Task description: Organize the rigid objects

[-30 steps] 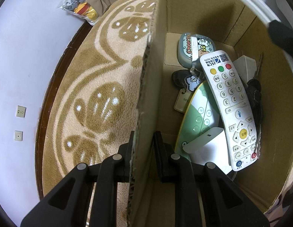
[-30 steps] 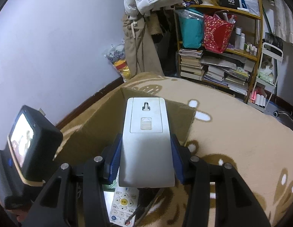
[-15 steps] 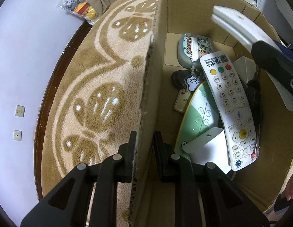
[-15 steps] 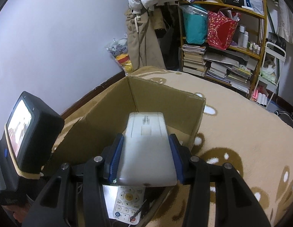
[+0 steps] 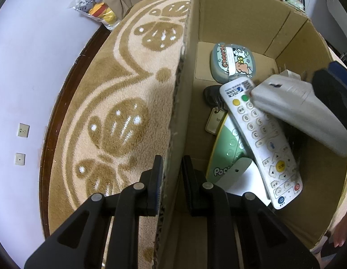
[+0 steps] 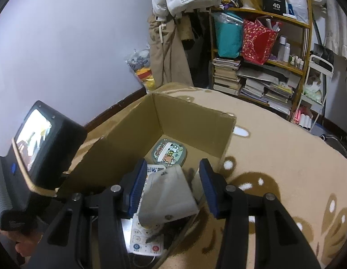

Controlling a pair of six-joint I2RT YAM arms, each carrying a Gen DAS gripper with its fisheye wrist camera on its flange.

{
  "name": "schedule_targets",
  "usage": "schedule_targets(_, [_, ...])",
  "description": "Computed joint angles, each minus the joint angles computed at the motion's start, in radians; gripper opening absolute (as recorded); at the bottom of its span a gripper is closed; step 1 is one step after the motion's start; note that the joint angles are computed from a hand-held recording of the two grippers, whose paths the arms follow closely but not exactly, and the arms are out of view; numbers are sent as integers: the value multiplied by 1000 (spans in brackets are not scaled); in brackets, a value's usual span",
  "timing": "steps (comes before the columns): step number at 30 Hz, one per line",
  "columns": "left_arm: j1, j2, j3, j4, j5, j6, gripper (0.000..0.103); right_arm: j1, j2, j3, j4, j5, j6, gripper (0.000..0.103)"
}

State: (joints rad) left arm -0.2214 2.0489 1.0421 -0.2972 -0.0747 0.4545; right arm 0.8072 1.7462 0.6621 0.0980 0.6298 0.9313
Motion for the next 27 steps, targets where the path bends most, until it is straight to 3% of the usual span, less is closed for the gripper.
schedule_targets(7, [6, -35, -17, -2, 14, -9, 18, 31, -88, -58, -82, 36, 116, 54])
schedule_targets(9, [9, -49, -26, 0, 23, -11, 18, 51, -119, -77, -120, 53, 167, 62])
schedule_targets(14, [13, -112, -72, 7, 56, 7, 21, 116, -164, -100, -222, 86, 285, 65])
schedule_targets(19, [16, -183, -137, 33, 73, 20, 30, 184, -207, -109, -347, 122, 433, 80])
schedule_targets(20, [19, -202, -150, 35, 81, 23, 34, 189, -213, -107, -369, 123, 451, 85])
schedule_targets(24, [24, -305, -235, 94, 107, 49, 69, 245, -224, -94, -474, 139, 567, 97])
schedule_targets(27, [33, -378, -277, 100, 134, 59, 84, 287, -228, -84, -547, 160, 649, 103])
